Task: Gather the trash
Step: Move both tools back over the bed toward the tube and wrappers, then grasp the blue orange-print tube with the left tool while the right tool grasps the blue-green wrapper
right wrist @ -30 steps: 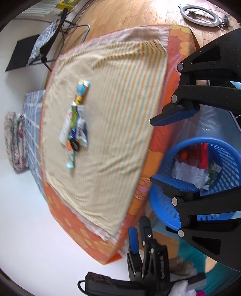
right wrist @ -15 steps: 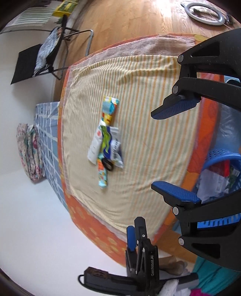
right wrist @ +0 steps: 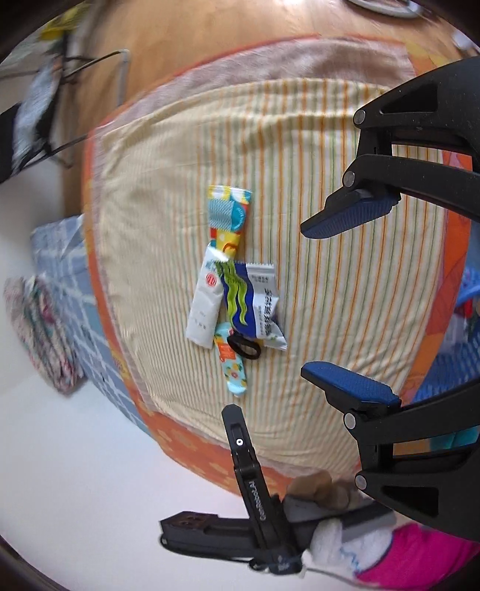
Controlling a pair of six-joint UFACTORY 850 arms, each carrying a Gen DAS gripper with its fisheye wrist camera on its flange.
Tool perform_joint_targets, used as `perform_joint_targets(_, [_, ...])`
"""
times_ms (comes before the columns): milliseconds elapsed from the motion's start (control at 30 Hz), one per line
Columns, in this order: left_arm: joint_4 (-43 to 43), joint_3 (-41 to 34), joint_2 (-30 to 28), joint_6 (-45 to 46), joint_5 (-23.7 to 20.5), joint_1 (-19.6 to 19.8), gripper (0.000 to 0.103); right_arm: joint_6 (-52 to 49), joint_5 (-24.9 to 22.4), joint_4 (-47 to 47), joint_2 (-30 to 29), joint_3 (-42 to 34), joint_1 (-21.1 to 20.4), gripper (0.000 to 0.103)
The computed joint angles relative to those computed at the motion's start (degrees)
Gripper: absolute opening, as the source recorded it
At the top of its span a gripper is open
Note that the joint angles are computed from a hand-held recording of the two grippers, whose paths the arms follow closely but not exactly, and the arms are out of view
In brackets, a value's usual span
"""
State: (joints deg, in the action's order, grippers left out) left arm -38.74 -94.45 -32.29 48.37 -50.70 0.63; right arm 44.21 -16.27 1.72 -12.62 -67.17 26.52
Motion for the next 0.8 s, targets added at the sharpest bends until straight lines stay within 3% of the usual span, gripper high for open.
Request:
perform_joint_targets(100, [0.9,-3.8,-3.6,-3.4,-0.7,-0.3,0.061,-4.4,0.7,6.2,-0.5,-0.2,-0.9,0.069])
perform_joint_targets(267, [2.2,-8.4,-8.1,-7.4,-2.3,-0.7,0.061,-3.9,0.0,3.8,-2.6,-2.4,-0.9,0.069])
perform_joint_targets(467, [3.4,-10.8,-10.6,-7.8,-2.4,-1.3,0.061,-8.7,-0.1,9.0,-4.3,-4.0,-1.6,0.068])
perform_joint_targets(667, [3.2,-10.9,-11.0,-4.8,-6.0,-0.8,0.051,-7.9,-0.2,9.1,-5.0,-4.3,-2.3,0.066])
perform_joint_targets(800, [4.2,-8.5,-9.3,-2.6,-6.5,-0.5,0.05,-10.3,0.2,13.6,-4.8,-3.2,-3.4,0.063])
